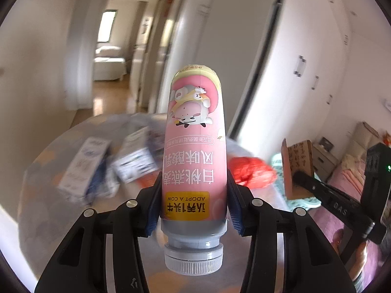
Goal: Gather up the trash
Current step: 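Carry both items over the teal basket and open both tools to drop them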
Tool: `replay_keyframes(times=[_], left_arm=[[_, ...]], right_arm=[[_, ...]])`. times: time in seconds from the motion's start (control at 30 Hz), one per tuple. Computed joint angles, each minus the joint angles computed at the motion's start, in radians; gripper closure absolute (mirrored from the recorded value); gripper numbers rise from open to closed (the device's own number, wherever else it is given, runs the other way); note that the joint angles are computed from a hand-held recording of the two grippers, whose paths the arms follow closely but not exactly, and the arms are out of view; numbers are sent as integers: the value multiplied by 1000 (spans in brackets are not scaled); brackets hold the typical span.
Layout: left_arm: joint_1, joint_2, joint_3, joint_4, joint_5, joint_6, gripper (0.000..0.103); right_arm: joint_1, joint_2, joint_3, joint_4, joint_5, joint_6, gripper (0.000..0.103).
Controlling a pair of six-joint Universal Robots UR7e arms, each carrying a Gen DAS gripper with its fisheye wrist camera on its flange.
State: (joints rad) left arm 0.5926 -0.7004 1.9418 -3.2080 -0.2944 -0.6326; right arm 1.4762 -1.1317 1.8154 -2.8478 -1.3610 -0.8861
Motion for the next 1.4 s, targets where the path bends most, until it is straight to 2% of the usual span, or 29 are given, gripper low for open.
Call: replay_keyframes(times=[0.2,0.37,0.6,0.8,1.0,1.17,1.2,1.27,1.4], left_arm=[[31,130,-214,-96,-122,285,58],[75,233,-413,-41,-255,407,58],[171,373,-707,168,-471,425,58],[248,501,-947,348,-598,365,58],[289,617,-1144,492,-645,343,58],[298,695,-1282,584,-645,341,56],[287,687,-1261,577,-620,332,54],[280,692,-1274,579,-617,356,43],[267,627,-1154,494,-626,353,41]], right_arm=[[-40,6,-86,-92,-13,61,99],[-76,49,-204,-106,-62,155,99],[-119,158,-408,-44,-189,261,99],[-138,242,-550,70,-286,303,99],[-138,292,-621,123,-346,303,99],[-136,305,-634,143,-371,303,98],[-136,309,-644,161,-369,307,98],[-138,308,-649,189,-359,314,95],[-151,298,-628,176,-338,305,84]])
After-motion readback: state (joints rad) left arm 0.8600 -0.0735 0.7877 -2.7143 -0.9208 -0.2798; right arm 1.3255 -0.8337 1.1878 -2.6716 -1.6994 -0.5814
